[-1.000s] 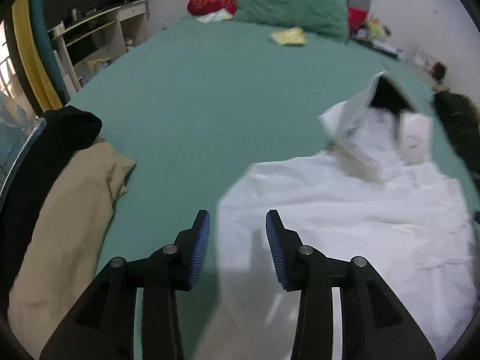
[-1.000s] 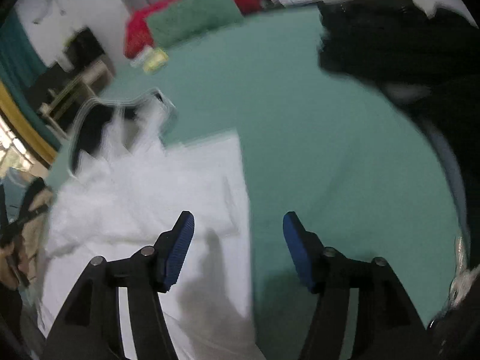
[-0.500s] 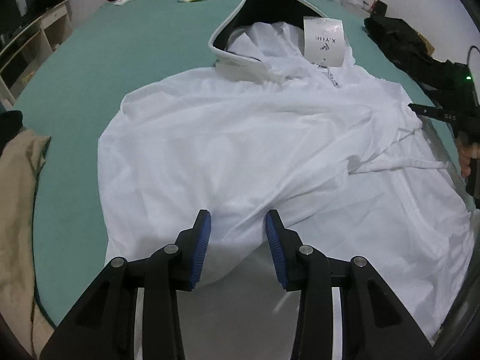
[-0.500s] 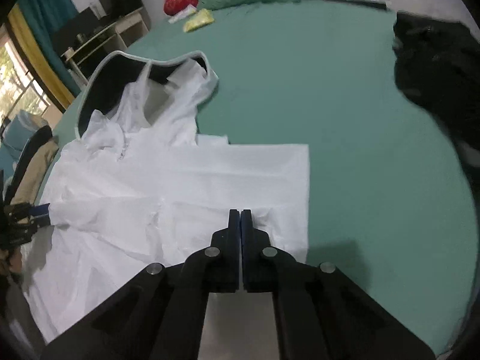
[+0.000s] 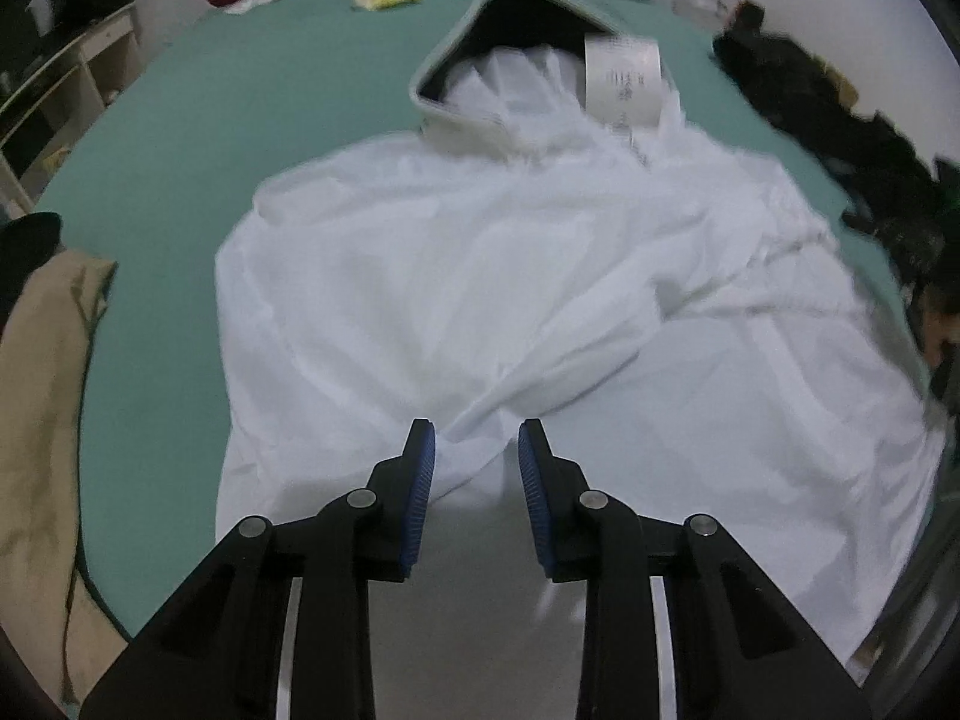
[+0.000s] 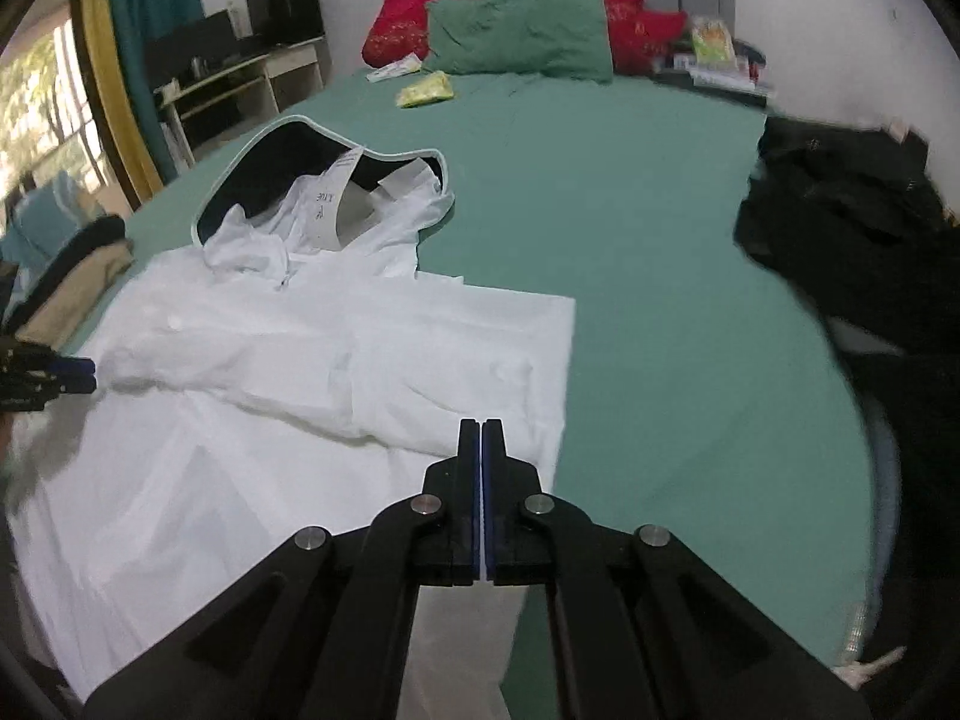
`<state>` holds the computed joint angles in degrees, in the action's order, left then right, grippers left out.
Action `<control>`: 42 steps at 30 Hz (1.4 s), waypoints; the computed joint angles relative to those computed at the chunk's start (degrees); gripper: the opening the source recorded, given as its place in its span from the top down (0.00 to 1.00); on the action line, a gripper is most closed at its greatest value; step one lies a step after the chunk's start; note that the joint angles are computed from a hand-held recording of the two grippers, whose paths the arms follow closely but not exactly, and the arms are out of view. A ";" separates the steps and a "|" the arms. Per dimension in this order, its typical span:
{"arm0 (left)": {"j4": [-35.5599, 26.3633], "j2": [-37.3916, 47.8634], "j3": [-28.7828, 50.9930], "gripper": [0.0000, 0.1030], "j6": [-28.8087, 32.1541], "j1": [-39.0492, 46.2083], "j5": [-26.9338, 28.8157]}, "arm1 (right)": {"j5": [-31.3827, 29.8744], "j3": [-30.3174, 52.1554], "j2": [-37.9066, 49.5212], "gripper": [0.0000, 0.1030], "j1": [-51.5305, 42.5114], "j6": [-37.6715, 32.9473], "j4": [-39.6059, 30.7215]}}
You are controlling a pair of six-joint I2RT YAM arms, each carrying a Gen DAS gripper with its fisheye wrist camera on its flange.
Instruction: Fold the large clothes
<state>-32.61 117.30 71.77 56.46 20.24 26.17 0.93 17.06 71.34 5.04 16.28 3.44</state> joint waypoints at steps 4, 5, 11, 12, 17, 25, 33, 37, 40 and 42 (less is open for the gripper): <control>-0.23 -1.85 0.14 0.70 -2.25 0.46 4.01 | -3.57 5.66 8.86 0.88 -4.64 -2.10 0.89; 0.23 -1.84 0.25 0.70 -3.05 0.16 4.21 | -3.62 6.91 10.53 0.79 -5.13 -2.23 0.65; -0.79 1.21 2.66 0.70 -4.98 -1.82 4.36 | -8.08 12.24 18.24 0.55 -8.09 -4.99 -0.69; -0.67 1.54 2.73 0.70 -5.04 -2.06 4.36 | -8.85 11.82 18.55 0.55 -8.28 -5.56 0.54; 1.11 3.10 2.11 0.70 -5.64 -3.08 3.27 | -10.15 12.31 21.76 0.87 -7.97 -7.80 2.54; 2.89 1.95 -1.22 0.81 -3.70 -3.26 1.77 | 6.95 7.03 5.20 0.97 1.63 -12.47 2.70; 2.73 -0.62 -6.27 0.81 0.14 -2.67 -2.24 | 17.11 -4.66 -8.46 0.97 14.41 -18.43 1.03; 0.78 -3.23 -7.57 0.81 2.14 -0.65 -1.43 | 13.89 -7.33 -13.69 0.95 19.87 -13.09 -8.58; -2.73 -4.59 -6.49 0.81 4.02 1.42 1.11 | 13.83 -8.00 -18.81 0.92 27.99 -6.45 -17.21; -4.02 -5.04 -5.42 0.81 4.26 2.11 1.64 | 14.52 -7.94 -20.37 0.82 32.19 -3.09 -22.17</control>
<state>-36.63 112.26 66.35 60.72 22.35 27.81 15.45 9.12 50.97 37.23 13.19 -18.74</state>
